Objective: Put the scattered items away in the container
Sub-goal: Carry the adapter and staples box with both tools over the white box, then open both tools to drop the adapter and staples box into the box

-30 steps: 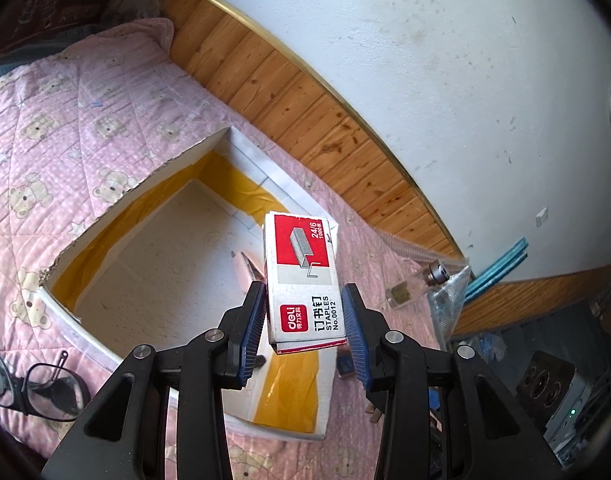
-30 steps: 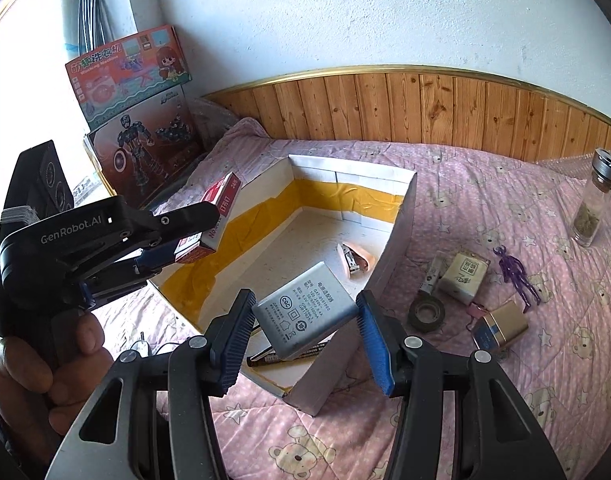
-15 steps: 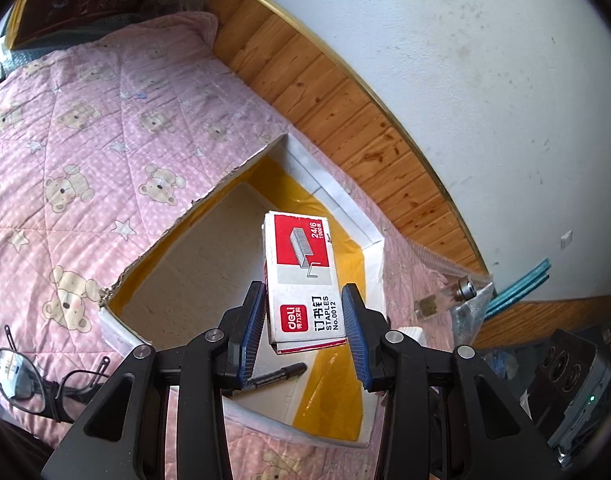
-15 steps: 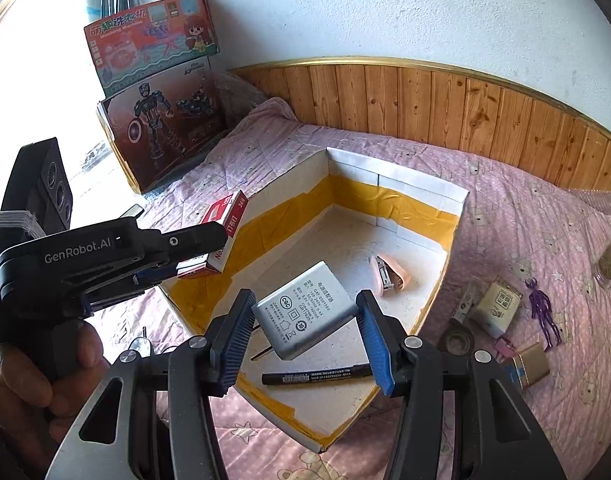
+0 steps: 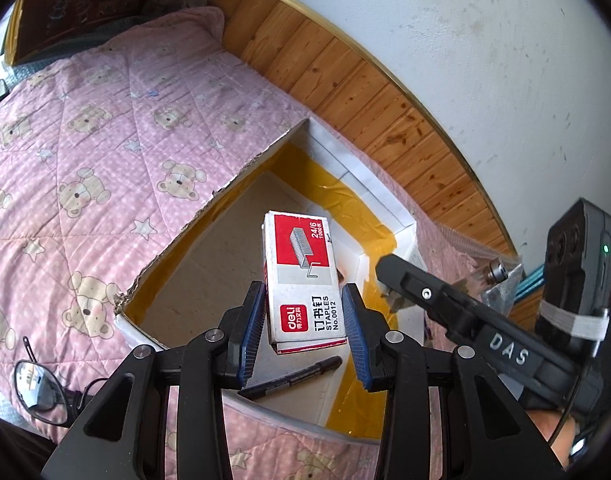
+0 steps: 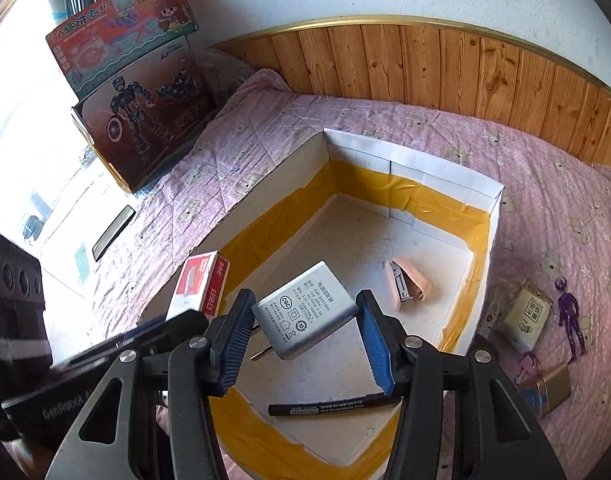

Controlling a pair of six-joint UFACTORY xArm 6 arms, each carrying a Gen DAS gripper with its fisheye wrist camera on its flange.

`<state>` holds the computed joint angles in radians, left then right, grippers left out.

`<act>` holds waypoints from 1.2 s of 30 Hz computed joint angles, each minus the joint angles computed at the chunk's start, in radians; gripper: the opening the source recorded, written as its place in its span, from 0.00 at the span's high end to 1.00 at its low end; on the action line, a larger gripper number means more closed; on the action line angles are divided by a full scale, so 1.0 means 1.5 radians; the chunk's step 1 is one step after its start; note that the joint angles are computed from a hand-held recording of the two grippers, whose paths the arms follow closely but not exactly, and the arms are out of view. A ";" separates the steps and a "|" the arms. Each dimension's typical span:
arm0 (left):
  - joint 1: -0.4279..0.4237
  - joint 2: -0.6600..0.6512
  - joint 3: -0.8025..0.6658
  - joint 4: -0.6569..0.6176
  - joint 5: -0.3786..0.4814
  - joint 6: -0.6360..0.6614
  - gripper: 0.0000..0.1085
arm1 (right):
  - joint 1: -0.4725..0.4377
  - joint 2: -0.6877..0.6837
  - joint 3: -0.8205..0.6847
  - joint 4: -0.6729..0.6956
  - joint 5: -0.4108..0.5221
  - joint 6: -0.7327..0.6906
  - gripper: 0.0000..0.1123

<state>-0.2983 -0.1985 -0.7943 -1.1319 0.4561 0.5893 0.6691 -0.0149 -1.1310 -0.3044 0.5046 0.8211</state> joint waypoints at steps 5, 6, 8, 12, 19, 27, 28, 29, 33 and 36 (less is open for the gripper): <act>-0.008 0.026 -0.013 0.044 -0.008 -0.040 0.63 | -0.019 0.068 -0.078 0.100 0.024 -0.082 0.53; -0.009 0.031 -0.015 0.054 -0.011 -0.050 0.63 | -0.023 0.082 -0.095 0.118 0.031 -0.098 0.53; -0.013 0.037 -0.017 0.068 -0.021 -0.064 0.63 | -0.031 0.110 -0.127 0.149 0.047 -0.126 0.53; -0.023 0.043 -0.019 0.108 -0.041 -0.084 0.63 | -0.044 0.167 -0.191 0.192 0.081 -0.162 0.53; -0.055 0.055 -0.021 0.256 -0.104 -0.134 0.63 | -0.061 0.231 -0.248 0.224 0.107 -0.181 0.53; -0.062 0.074 -0.016 0.480 -0.150 -0.268 0.63 | -0.071 0.274 -0.276 0.214 0.134 -0.177 0.53; -0.062 0.076 -0.018 0.489 -0.149 -0.272 0.62 | -0.072 0.280 -0.282 0.211 0.141 -0.177 0.52; -0.062 0.079 -0.019 0.496 -0.149 -0.276 0.62 | -0.074 0.287 -0.289 0.214 0.149 -0.181 0.52; -0.061 0.087 -0.025 0.525 -0.144 -0.299 0.61 | -0.077 0.301 -0.304 0.218 0.167 -0.186 0.52; -0.059 0.091 -0.029 0.531 -0.140 -0.309 0.61 | -0.078 0.303 -0.311 0.220 0.176 -0.189 0.52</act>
<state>-0.3864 -0.0622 -0.8382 -0.3360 0.2455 0.1252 0.5518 0.4395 -1.5972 0.0260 0.7685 0.5380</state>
